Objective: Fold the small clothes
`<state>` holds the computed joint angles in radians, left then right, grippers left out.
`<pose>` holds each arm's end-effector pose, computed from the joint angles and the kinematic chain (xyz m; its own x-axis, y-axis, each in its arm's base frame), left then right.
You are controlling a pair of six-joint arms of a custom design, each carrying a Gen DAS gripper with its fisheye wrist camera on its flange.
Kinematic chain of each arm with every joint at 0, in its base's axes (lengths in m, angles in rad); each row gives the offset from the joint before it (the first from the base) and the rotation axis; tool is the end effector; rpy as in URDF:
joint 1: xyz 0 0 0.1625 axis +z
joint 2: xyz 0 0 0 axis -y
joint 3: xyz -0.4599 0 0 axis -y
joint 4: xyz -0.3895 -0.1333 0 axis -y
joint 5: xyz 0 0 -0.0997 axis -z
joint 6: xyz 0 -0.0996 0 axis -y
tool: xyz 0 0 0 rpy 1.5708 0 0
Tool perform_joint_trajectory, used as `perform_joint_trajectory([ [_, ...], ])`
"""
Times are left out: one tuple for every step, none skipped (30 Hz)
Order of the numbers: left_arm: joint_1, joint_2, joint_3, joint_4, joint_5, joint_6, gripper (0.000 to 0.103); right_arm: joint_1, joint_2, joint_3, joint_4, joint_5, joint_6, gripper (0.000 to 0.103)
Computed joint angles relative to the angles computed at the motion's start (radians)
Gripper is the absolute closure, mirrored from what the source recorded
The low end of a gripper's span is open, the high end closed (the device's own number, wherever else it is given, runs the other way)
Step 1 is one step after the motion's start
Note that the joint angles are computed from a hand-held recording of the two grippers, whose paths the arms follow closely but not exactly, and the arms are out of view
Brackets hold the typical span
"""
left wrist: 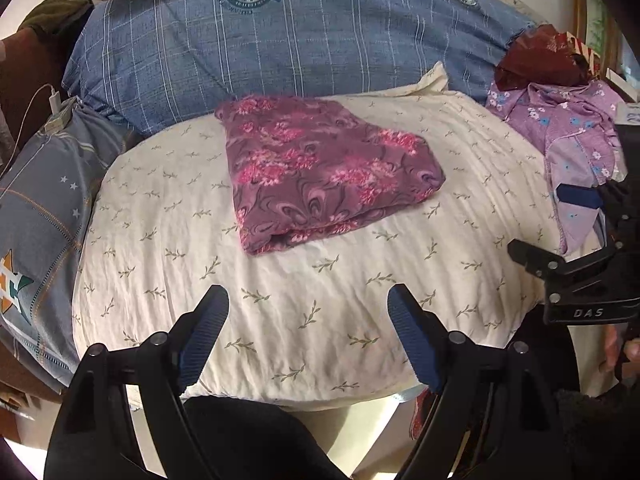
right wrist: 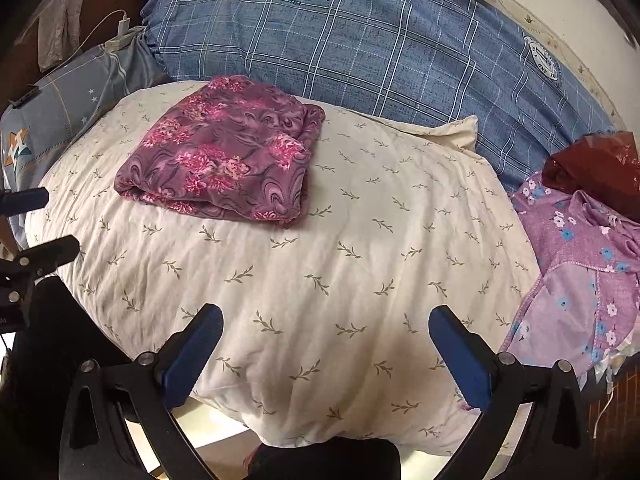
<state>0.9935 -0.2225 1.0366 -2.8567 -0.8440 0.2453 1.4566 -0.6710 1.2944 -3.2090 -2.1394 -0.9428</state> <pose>-0.2905 -0.8116 -0.0402 -0.6493 0.3314 -0.6845 0.6637 0.6865 -0.2972 -0.0120 -0.8042 0.2614 -0.5099 -0.1009 0.8543 -0.5999 0.7534 -0.2691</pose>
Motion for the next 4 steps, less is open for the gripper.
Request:
perform_joint_trajectory([
  [-0.002, -0.001, 0.001, -0.006, -0.001, 0.007, 0.021, -0.001, -0.002, 0.0, 0.006, 0.001, 0.005, 0.0],
  [-0.005, 0.0, 0.003, -0.014, 0.002, 0.017, 0.021, -0.001, -0.003, 0.0, 0.009, 0.002, 0.009, 0.0],
  [-0.007, 0.001, 0.002, -0.016, 0.006, 0.023, 0.021, -0.002, -0.004, -0.001, 0.01, 0.003, 0.009, 0.0],
  [-0.009, 0.002, 0.003, -0.02, 0.009, 0.027, 0.021, -0.002, -0.004, -0.001, 0.009, 0.003, 0.008, 0.0],
])
